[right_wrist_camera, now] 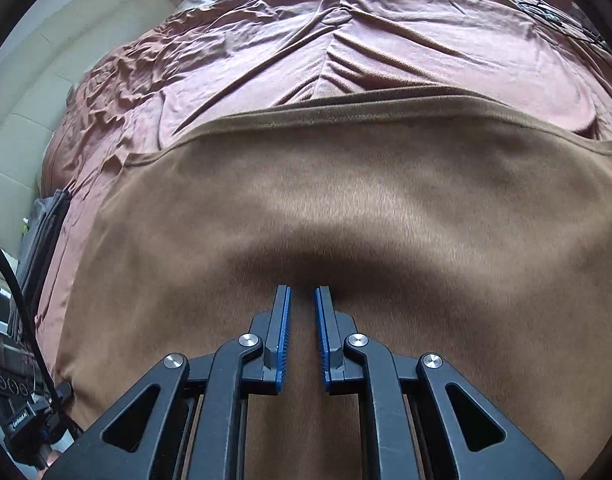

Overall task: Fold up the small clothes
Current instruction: 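Lift the gripped edge with the left gripper and fold it across the shirt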

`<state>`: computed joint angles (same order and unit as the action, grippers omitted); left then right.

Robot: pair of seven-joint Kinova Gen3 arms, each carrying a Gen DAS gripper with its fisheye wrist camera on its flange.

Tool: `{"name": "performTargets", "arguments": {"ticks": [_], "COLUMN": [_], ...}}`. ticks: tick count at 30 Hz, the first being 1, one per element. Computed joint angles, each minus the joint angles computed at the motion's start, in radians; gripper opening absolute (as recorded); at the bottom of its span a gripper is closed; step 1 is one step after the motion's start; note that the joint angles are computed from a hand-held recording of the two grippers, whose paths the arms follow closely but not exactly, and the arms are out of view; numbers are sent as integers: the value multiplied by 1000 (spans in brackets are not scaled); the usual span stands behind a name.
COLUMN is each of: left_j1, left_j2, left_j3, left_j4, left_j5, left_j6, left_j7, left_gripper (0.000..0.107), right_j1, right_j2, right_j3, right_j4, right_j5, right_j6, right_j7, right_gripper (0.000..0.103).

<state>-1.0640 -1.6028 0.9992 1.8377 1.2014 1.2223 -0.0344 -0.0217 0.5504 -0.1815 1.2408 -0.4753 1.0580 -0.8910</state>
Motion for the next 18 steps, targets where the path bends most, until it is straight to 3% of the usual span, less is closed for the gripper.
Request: {"name": "performTargets", "arguments": {"ticks": [18], "left_j1": [-18], "left_j2": [15], "left_j3": [22], "left_j4": [52], "left_j5": [66], "left_j6": [-39], "left_j7": [-76], "left_gripper": [17], "right_j1": [-180], "right_j2": [162], "right_j3": [34], "right_j4": [-309], "right_j5": [193], "right_j6": [23], "right_j7": [-225], "right_gripper": [8]}}
